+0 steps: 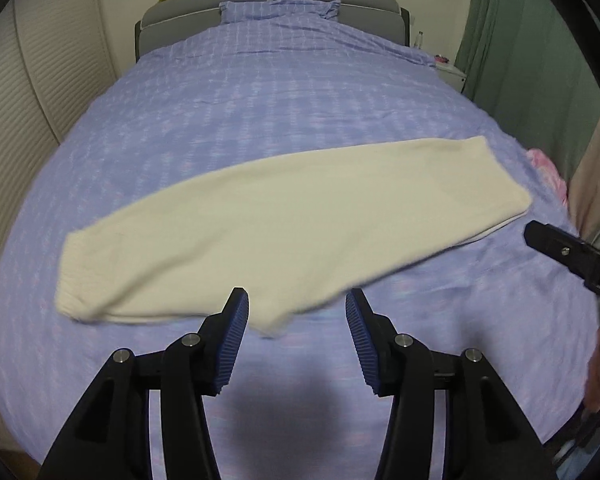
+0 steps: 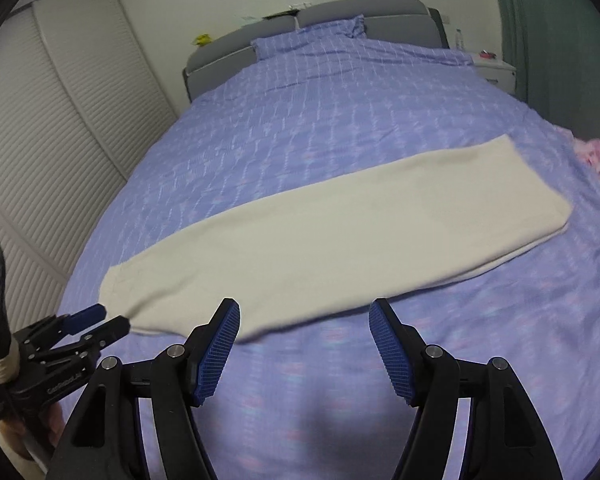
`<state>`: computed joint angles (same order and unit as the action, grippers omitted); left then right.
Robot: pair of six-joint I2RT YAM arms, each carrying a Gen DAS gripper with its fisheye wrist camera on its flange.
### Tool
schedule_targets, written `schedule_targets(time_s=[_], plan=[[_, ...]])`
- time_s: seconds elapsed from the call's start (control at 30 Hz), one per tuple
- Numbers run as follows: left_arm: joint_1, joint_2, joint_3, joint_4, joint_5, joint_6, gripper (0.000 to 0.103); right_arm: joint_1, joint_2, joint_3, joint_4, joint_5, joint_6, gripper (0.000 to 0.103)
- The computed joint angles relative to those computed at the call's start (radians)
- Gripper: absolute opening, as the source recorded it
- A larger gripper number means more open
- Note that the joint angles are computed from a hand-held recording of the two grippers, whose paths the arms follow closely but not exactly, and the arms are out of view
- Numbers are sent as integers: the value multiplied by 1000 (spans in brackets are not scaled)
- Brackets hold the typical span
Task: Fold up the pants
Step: 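Move both open tools along the cream strip toward the cuff end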
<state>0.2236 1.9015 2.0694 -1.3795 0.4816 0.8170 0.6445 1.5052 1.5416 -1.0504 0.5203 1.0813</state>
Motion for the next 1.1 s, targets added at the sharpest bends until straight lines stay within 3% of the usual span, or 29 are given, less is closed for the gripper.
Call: schedule_targets(time_s=[0.07, 0.3, 0.5, 0.7, 0.83, 1.1], plan=[[-89, -165, -195, 80, -40, -125, 50, -78, -154, -132, 34, -64, -87, 69], [-420, -401, -480, 261, -187, -423, 52, -546, -439, -319, 46, -340, -516, 69], [-646, -337, -544, 428, -289, -567, 52, -973, -489, -467, 119, -513, -823, 69], [-785, -137, -454, 541, -391, -677, 52, -1270, -304, -500, 333, -669, -1059, 69], [-880, 34, -331, 576, -480, -735, 52, -1398, -101, -470, 428, -754, -1087, 69], [-983, 239, -149, 570, -529, -752, 52, -1634, -17, -661, 610, -1047, -895, 69]])
